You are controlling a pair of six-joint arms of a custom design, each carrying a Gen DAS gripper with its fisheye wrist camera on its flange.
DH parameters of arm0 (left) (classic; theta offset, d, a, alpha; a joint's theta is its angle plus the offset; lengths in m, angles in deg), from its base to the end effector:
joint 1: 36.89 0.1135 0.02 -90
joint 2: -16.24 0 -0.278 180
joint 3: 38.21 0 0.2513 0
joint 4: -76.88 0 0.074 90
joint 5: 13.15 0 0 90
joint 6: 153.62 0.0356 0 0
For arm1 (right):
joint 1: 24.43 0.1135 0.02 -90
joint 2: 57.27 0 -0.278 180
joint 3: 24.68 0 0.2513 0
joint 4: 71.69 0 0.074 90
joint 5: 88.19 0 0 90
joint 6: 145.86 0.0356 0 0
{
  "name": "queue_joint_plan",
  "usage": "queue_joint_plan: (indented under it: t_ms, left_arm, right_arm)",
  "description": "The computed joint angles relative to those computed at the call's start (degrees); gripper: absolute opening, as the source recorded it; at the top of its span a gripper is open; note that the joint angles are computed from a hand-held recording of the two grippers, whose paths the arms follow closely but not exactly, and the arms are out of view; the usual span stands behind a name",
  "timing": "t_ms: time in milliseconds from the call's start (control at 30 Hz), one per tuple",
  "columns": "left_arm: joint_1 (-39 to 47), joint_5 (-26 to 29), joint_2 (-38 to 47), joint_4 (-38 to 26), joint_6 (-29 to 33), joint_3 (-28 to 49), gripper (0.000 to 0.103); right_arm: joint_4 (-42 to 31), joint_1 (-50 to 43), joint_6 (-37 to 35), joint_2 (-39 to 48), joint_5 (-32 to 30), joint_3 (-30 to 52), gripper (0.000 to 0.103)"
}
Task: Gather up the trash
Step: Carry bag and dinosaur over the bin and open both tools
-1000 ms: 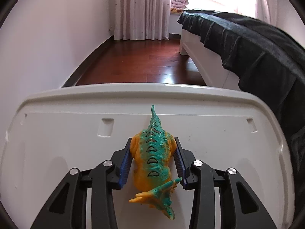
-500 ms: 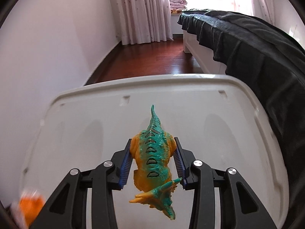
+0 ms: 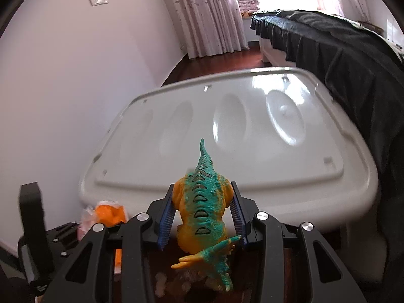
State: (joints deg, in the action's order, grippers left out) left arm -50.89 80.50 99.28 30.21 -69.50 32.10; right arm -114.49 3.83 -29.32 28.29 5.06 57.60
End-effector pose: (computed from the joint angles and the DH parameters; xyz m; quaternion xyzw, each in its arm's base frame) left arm 0.2781 -0.0717 0.2398 0.0766 0.9611 -0.0758 0.2545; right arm 0.2875 0.1523 0.2974 -0.0033 0.9271 0.1487 0.3440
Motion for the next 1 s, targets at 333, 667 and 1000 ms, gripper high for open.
queue_joint_plan:
  t_ms: [333, 667, 1000]
  left_arm:
    - [-2.76, -1.59, -10.70, -5.56, -1.85, -14.11, 0.030]
    - [-1.42, -3.60, 4.25, 2.44, -3.58, -10.82, 0.030]
    - [-0.65, -2.43, 9.60, 4.51, -2.92, -12.10, 0.031]
  right_arm:
    - [-5.36, 14.02, 12.12, -9.17, 4.41, -14.64, 0.041]
    - [-1.65, 12.77, 12.00, 0.40, 4.20, -15.30, 0.041]
    - [-0.58, 12.08, 11.97, 5.11, 0.91, -16.24, 0.041]
